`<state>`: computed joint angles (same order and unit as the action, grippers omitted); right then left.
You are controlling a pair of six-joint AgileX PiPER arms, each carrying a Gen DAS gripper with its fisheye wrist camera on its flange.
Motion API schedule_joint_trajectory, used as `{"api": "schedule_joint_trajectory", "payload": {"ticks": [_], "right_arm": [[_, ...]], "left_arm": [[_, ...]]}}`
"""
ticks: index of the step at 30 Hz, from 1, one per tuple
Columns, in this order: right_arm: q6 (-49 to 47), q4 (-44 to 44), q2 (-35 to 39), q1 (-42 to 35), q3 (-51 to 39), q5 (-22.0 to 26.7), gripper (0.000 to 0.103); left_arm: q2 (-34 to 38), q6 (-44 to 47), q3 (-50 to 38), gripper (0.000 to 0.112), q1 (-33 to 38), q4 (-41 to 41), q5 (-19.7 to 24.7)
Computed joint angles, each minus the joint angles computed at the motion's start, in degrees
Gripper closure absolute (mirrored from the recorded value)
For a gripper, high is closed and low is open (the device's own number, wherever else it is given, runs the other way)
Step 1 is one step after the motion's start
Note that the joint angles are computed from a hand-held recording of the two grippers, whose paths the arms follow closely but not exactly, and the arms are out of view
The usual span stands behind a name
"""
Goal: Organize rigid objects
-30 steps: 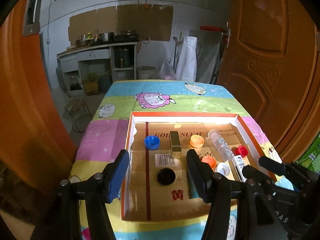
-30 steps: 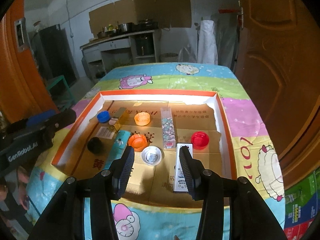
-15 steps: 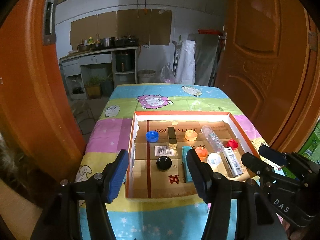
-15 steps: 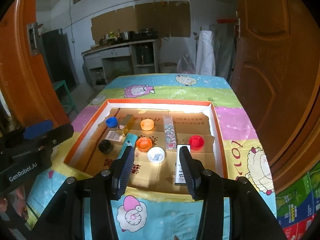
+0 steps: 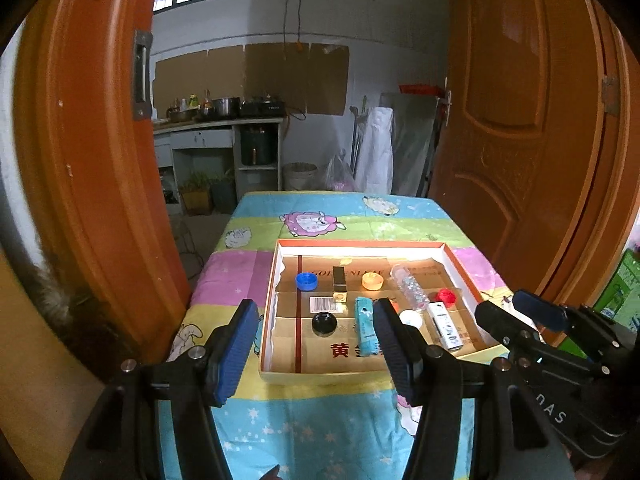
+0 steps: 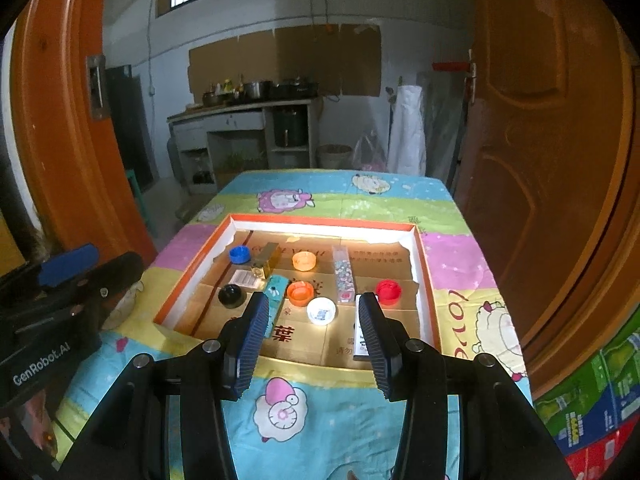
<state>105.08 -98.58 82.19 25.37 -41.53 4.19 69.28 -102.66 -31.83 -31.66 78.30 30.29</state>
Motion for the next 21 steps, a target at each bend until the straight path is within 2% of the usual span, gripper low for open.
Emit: {"api": "schedule_joint_trajectory", "payload": {"ticks": [7, 11, 16, 21], "right_arm": [[-10.82, 12.18, -5.78, 3.24, 2.59, 3.85, 0.055], [-15.63, 17.33, -9.37, 6.70, 4.00, 8.55, 0.055], [-24.81, 27.71, -12.99, 9.21, 5.31, 12.70, 0.055], [-25.78, 30.34, -16.31, 12.99, 6.85, 17.68, 0.055]], "left_arm": [[-3.79, 0.79, 0.45, 0.053, -8.28, -3.73, 9.26], [-5.06, 0.16, 0.82, 0.053, -13.21, -5.36, 14.96], [-7.64, -0.15, 1.60, 0.053, -18.49, -7.09, 19.58], [-8.61, 0.53, 1.45, 0.053, -22.47, -9.07, 22.82]]}}
